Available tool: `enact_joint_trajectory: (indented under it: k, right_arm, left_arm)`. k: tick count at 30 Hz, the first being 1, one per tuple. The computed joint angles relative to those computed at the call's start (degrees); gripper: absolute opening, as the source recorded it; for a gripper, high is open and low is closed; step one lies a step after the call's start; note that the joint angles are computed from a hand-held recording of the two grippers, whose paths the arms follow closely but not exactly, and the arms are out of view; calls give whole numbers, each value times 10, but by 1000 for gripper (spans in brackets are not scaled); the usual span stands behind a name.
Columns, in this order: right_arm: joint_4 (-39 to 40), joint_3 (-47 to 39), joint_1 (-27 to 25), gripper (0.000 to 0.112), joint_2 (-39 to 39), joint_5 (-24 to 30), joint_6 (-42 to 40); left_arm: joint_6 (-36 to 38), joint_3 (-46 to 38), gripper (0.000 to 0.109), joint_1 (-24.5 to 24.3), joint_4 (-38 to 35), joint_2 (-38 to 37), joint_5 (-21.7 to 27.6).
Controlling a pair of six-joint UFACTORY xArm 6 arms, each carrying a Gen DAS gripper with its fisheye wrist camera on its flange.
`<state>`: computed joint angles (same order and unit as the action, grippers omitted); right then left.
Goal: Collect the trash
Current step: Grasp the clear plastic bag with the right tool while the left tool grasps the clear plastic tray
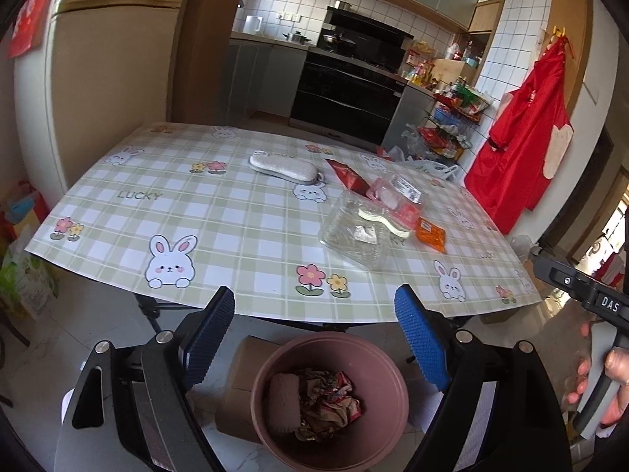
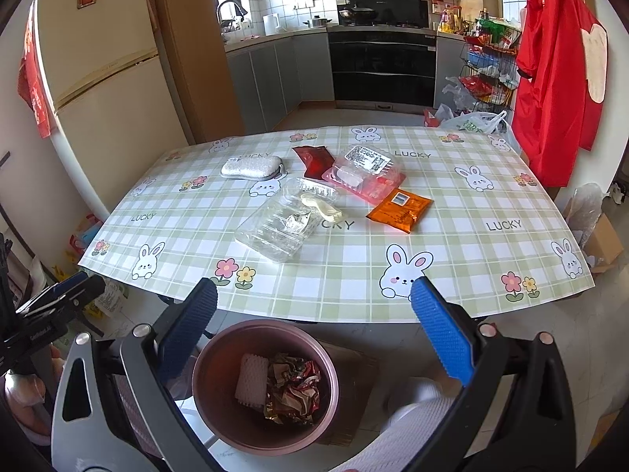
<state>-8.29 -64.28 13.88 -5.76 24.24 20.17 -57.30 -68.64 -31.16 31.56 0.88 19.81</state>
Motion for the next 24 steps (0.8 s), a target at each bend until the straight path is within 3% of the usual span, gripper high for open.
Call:
enact_joint_trajectory:
  k: [12, 19, 24]
  right_arm:
    - [2, -6, -18, 97, 21, -1, -18]
    - [23, -59, -37, 97, 82, -5, -63]
    - [91, -130, -47, 97, 155, -3, -140]
  left_arm:
    - [-19, -3, 82, 20, 14, 8, 15]
    - [39, -46, 82, 28, -35, 52, 29]
    - [91, -98, 80, 33, -81, 98, 37]
